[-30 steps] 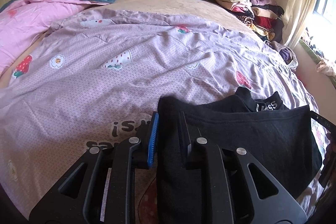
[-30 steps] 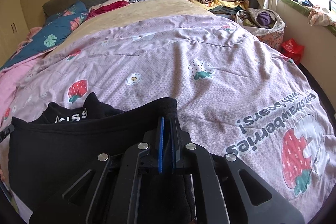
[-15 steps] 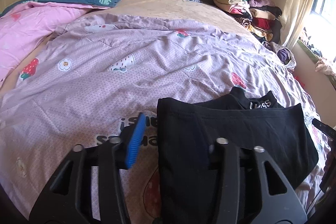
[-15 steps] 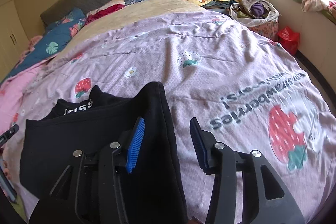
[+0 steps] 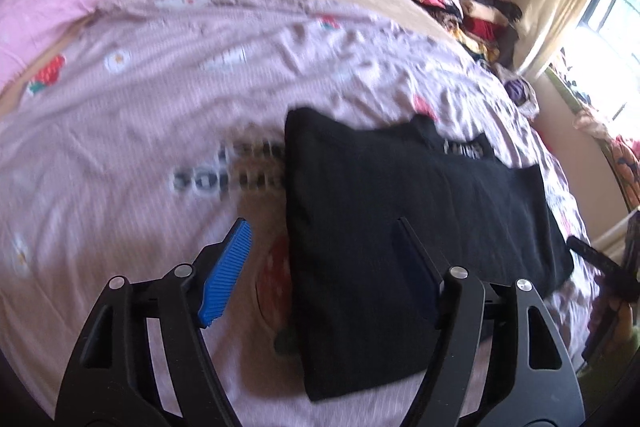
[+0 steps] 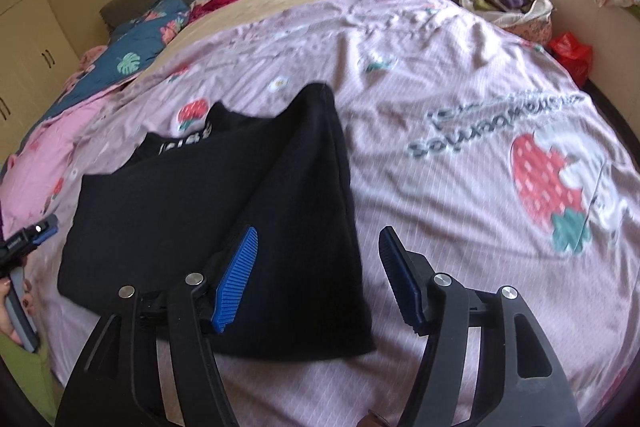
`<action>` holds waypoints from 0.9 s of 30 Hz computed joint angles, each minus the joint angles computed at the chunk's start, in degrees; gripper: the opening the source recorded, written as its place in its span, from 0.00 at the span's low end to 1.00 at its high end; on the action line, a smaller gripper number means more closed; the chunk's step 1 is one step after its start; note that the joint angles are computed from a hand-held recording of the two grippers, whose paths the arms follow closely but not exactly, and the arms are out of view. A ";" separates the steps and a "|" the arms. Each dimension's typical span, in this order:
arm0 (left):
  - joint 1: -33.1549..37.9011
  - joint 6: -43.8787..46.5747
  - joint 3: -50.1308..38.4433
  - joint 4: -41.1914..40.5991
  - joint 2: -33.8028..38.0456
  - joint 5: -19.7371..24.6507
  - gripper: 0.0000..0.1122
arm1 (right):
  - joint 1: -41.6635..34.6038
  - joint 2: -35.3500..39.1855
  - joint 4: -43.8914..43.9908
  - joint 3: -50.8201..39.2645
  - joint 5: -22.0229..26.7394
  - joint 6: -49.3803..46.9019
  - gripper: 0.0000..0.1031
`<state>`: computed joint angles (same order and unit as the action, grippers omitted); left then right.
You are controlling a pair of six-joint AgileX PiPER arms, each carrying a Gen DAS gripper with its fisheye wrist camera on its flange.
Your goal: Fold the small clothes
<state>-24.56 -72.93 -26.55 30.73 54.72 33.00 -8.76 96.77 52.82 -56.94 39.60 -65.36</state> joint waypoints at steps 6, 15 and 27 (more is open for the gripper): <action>-3.81 0.62 4.02 -5.32 -1.98 -0.73 0.53 | -1.68 0.15 -0.73 1.66 0.74 -0.95 0.25; -11.51 -4.31 5.24 -4.43 -1.86 1.97 0.11 | -5.94 -0.81 0.67 4.18 0.25 -3.43 0.07; -21.98 -14.97 2.83 2.09 -1.64 11.20 0.12 | -6.69 -4.12 -0.03 7.18 -1.37 -1.89 0.07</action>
<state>-46.54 -87.90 -23.72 32.83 53.08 44.20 -15.45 92.65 52.79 -49.77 38.22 -67.25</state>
